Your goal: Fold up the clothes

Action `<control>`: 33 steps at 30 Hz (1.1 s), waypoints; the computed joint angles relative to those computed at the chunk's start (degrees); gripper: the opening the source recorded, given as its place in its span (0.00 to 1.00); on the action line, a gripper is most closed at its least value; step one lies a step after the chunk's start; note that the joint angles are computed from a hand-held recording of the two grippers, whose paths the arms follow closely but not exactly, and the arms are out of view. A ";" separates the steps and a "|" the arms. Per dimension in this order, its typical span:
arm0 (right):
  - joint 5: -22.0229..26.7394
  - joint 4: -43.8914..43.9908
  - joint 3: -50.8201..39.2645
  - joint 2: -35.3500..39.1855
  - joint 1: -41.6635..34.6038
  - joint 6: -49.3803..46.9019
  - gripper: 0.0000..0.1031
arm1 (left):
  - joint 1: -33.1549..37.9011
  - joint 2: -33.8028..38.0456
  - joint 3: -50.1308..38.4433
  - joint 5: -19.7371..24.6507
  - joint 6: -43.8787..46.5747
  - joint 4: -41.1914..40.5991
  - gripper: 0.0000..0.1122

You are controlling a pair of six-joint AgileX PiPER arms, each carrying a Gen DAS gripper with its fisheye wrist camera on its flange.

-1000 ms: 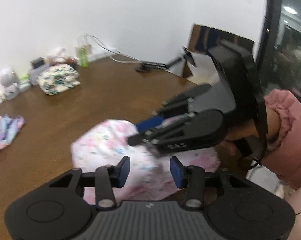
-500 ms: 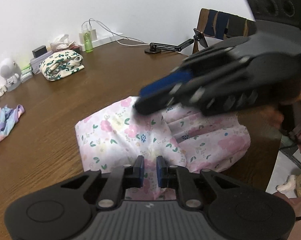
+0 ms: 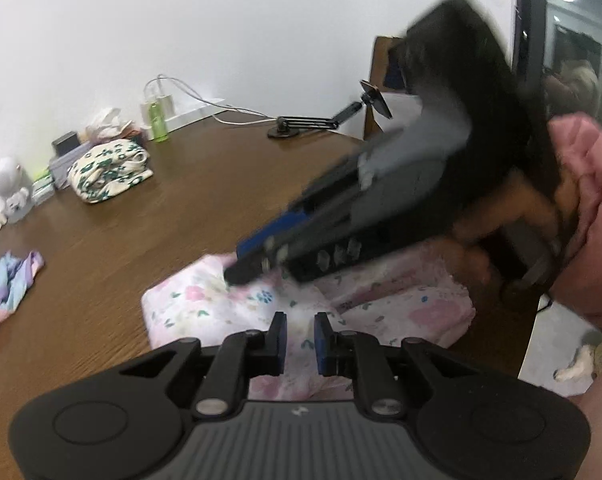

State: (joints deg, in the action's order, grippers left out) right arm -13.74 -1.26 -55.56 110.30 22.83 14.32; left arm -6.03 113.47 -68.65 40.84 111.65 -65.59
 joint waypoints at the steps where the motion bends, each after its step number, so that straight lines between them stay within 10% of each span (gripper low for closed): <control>1: -0.56 1.75 1.09 -1.20 0.13 -1.73 0.19 | -0.36 0.19 0.21 -0.83 0.40 0.15 0.11; 14: 2.06 14.25 -1.31 3.23 2.66 -14.25 0.19 | -1.08 2.47 0.95 -4.03 3.16 -1.03 0.11; 23: -8.26 18.68 12.17 -8.99 3.77 -14.83 0.22 | 9.76 0.85 -3.67 11.18 -8.14 -3.75 0.65; 33: -0.79 35.65 9.51 -8.11 6.94 -38.99 0.24 | 12.32 11.17 -16.91 15.47 -35.86 7.13 0.58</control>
